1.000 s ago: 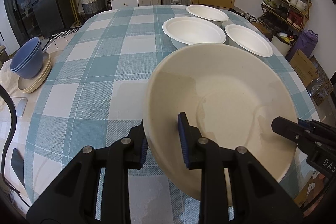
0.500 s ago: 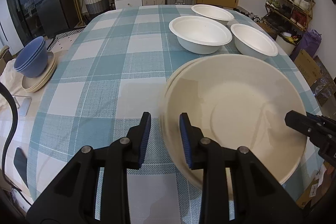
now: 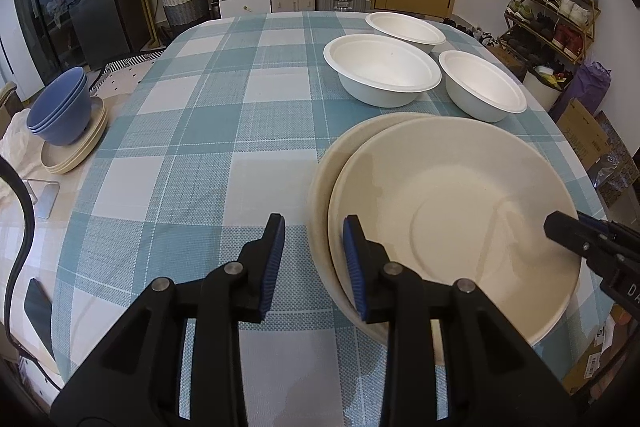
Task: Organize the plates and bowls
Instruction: 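Lower the cream plates onto the table and open both tools, then move both open tools over the table toward the white paper bowls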
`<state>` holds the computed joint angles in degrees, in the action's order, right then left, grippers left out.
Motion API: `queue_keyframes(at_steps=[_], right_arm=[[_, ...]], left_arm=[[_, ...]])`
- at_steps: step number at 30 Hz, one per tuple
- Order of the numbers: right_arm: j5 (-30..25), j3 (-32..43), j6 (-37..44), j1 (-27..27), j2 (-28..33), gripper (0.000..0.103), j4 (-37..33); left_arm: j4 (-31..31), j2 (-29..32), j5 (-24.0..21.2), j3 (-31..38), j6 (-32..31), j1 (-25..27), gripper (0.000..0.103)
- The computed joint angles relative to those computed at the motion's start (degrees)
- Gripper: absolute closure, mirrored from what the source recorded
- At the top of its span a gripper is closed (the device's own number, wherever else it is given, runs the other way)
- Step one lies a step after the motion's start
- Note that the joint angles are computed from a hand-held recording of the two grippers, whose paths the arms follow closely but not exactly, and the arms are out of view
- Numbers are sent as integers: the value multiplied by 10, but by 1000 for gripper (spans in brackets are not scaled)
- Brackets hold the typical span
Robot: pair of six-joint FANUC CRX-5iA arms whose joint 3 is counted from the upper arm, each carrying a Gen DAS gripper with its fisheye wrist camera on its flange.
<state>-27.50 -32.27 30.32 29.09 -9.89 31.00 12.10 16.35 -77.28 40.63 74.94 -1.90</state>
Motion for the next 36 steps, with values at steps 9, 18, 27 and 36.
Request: queue_keyframes(at_steps=[9,18,27,36], right_arm=[[-2,-10,-15,-7,-3,57,6],[1,-13,-15,-14,-9,47,0],[14,-19,-10,-22,-25,32,-7],[6,-9,6,-25,-27,17,-11]], left_arm=[[3,-1,-3,0,1,0,67],[12,-2,1,-3,2,6,43],[14,4,-6,10,4,9,28],[3,15,-24,35,-2,5,23]])
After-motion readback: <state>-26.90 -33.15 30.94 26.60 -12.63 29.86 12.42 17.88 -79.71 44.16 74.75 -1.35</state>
